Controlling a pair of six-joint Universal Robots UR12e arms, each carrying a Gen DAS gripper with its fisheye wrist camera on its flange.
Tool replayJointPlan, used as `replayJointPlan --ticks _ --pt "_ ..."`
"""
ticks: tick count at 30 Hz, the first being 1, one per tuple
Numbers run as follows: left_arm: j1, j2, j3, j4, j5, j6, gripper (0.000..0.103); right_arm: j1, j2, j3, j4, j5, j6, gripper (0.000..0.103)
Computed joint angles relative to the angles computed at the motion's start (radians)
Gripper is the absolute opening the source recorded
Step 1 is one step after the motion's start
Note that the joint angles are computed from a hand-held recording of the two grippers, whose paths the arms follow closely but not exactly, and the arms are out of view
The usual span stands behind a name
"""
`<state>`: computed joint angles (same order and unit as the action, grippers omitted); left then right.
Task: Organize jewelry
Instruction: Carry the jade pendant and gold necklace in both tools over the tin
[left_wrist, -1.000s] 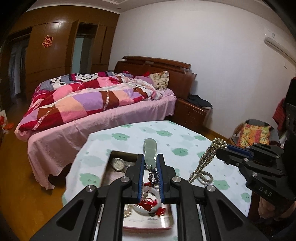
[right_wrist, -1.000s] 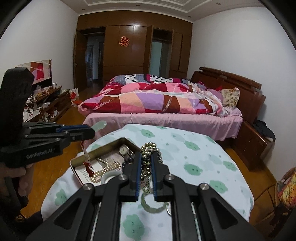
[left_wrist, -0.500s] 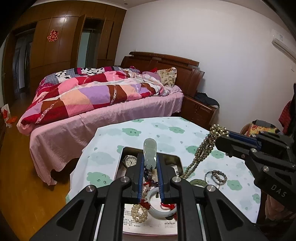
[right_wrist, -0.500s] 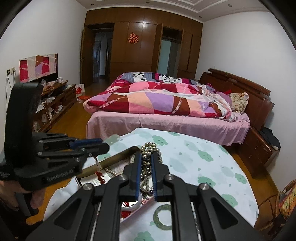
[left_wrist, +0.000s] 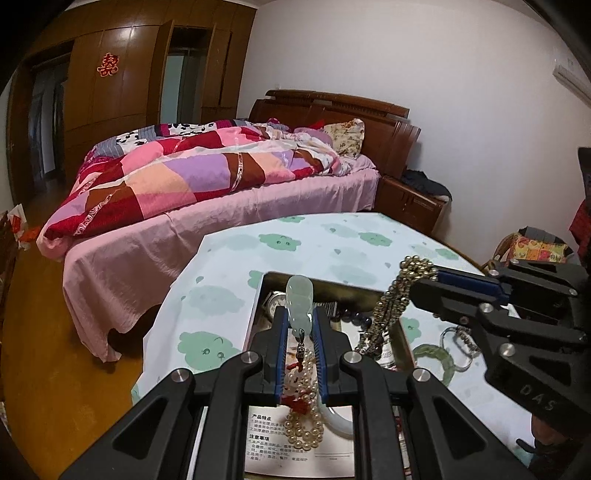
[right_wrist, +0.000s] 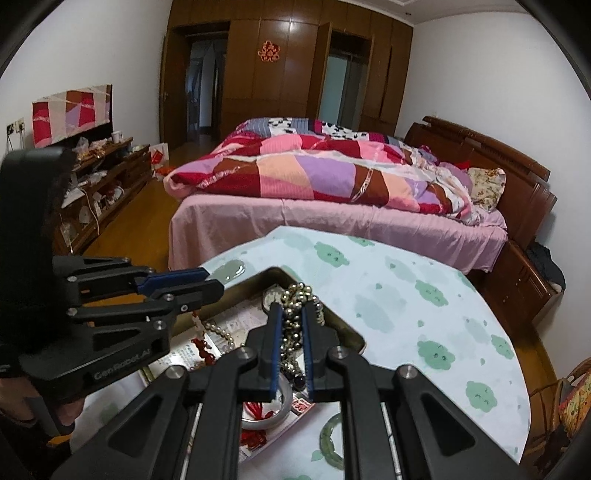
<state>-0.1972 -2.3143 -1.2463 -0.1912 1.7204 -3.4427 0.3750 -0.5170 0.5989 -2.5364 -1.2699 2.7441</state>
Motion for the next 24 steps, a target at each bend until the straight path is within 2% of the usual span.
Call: replayJointPlan --ticks 14,24 --pt "0.000 -0.014 0.015 -0.056 0.013 0.003 0.013 0.006 0.040 -0.054 0.102 -0.048 -0.007 0.012" --pt "0.003 -0.019 0.018 -0.071 0.017 -0.003 0.013 0.006 0.042 -0.049 0.120 -0.057 0.000 0.012"
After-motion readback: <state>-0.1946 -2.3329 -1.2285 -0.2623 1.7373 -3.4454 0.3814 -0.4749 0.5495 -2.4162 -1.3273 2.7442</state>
